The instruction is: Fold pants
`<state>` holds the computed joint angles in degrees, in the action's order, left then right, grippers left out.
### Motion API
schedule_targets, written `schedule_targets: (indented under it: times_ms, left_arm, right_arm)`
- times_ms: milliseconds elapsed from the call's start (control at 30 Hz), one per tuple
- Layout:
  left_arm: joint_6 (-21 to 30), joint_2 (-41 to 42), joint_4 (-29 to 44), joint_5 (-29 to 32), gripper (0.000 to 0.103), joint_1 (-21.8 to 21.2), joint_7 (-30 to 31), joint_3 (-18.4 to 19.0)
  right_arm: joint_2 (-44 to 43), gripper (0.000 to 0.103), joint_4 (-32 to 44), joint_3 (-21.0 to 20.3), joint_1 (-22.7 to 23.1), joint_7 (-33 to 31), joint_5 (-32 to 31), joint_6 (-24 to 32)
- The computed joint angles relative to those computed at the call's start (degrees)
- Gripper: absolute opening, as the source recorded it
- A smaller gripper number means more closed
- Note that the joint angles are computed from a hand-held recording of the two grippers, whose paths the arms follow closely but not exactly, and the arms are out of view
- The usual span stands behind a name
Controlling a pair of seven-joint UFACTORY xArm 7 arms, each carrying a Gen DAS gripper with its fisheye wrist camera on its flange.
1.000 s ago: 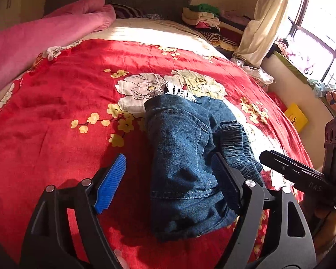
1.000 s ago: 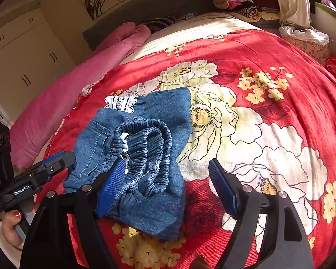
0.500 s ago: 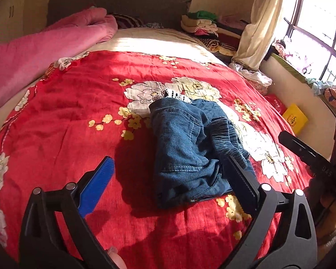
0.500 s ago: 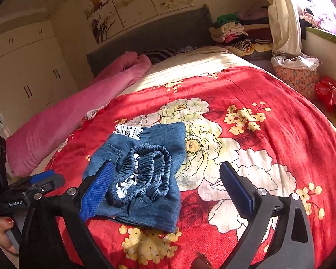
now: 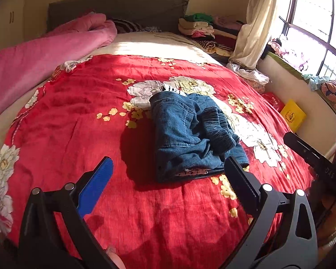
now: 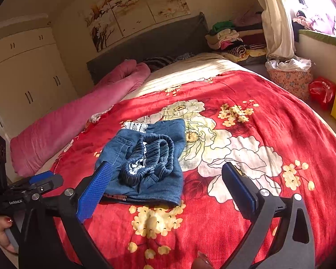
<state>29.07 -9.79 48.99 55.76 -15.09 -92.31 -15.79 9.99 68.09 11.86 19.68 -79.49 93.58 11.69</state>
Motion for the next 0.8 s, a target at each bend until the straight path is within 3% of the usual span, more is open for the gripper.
schedule_targets:
  times_ms: [133, 600, 800]
  left_arm:
    - [0.2, -1.9, -1.7, 0.2, 0.093, 0.0, -1.7, -0.6]
    - [1.0, -9.1, -9.5, -4.4, 0.093, 1.7, -1.9, -4.0]
    - [1.4, -11.0, -12.3, -7.3, 0.093, 1.9, -1.2, -6.0]
  right_arm:
    - [-2.5, 0.098, -2.7, 0.1, 0.7, -1.2, 1.4, -1.0]
    - [-8.4, 0.098, -12.2, 0.5, 3.6, 4.3, -3.8, -2.9]
    - [-9.4, 0.098, -13.9, 0.5, 4.2, 3.9, -2.2, -4.3]
